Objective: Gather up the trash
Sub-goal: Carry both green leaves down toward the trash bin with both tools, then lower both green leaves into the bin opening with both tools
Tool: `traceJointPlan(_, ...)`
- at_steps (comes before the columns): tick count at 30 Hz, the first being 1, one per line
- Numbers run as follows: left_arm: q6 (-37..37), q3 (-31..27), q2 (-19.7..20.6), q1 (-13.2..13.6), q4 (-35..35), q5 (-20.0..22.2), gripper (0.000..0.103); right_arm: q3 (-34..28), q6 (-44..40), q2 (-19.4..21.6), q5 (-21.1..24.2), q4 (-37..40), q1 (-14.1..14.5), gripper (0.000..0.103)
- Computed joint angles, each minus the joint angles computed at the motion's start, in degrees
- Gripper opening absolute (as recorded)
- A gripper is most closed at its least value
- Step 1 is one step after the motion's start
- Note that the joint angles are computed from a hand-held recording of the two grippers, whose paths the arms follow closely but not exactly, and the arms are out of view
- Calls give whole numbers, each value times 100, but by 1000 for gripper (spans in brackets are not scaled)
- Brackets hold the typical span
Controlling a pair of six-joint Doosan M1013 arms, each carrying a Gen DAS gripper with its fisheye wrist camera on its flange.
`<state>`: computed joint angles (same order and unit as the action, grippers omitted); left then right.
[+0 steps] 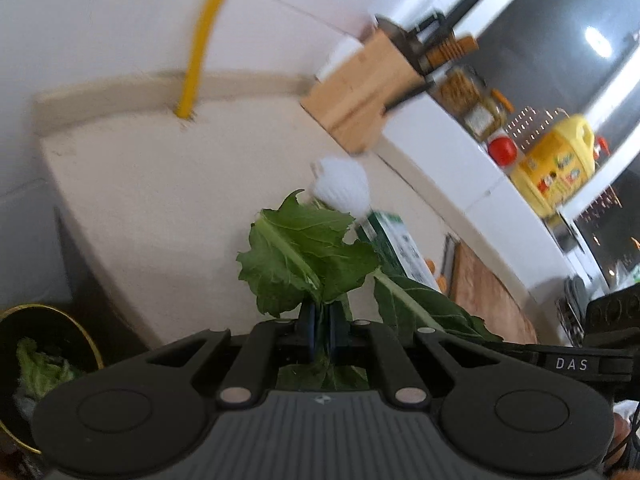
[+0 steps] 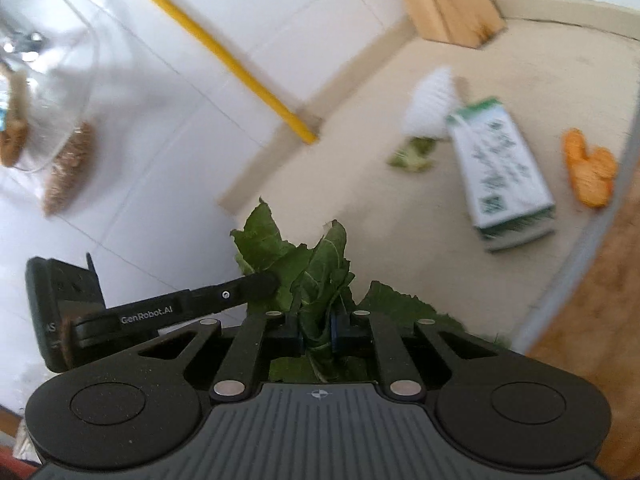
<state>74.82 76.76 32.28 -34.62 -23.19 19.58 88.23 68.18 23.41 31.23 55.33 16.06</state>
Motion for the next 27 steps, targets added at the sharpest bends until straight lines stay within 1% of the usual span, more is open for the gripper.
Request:
traceJointPlan(2,-583,162,-132,8,604,-150,3,-78,-244,69,43,272,45,14)
traceJointPlan(5,-1530,418,-324,24,1491,-352,3,-231,-468,174,141,417,146,14)
traceJointPlan(8,-2733,688,-514,35,2649,-458,3,-437,-715,320,345,614,244,15)
traceJointPlan(10,-3631,865,-637,40,3502,-468,3,-610,-852,438,465,695,334,14)
traceJointPlan(12,-4397,1042,-755,57,4197,-475,3,-779,-941,548,596,710,416,14)
traceJointPlan(15,-5620,1256,-905,54,5367,-345,3,-1001,-983,682,774,689,520,15)
traceJointPlan(19,-6500,1497,-1065,82,6128,-209,3,-1253,-990,837,966,641,645,15)
traceJointPlan(23,-6981,1665,-1174,113,6543,-81,3,-1478,-1006,980,1069,590,759,15)
traceJointPlan(27,-7296,1775,-1233,140,6886,34,3,-1644,-953,1084,1131,494,854,15)
